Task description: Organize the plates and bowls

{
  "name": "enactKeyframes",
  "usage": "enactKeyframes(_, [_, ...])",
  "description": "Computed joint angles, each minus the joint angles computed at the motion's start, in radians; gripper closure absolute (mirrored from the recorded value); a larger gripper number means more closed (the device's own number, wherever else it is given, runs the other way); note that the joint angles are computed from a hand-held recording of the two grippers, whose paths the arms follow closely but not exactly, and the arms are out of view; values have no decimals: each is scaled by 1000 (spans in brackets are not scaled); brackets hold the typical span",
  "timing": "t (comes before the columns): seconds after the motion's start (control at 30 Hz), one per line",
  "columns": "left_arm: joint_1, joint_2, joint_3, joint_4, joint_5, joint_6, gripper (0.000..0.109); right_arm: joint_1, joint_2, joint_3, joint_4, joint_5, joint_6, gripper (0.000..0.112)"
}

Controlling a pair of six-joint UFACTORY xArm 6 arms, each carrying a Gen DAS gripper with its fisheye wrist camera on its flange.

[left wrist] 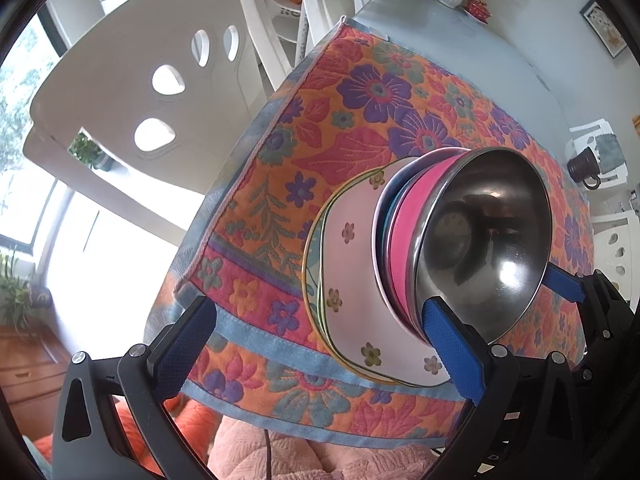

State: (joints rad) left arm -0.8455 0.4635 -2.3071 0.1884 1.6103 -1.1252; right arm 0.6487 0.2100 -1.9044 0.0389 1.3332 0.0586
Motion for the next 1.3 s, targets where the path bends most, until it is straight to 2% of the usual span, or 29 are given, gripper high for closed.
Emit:
enactKeyframes(0.67, [-6, 43, -64, 9, 45, -27, 6, -27, 0, 2, 65, 15, -24, 9])
enactKeyframes(0.8, [-18, 104, -173, 42, 113, -3, 6, -27, -2, 4, 66, 13, -23, 9])
enactKeyframes(1.3, [-24, 133, -222, 47, 126, 18, 6, -26, -13, 18, 61, 5, -15, 9])
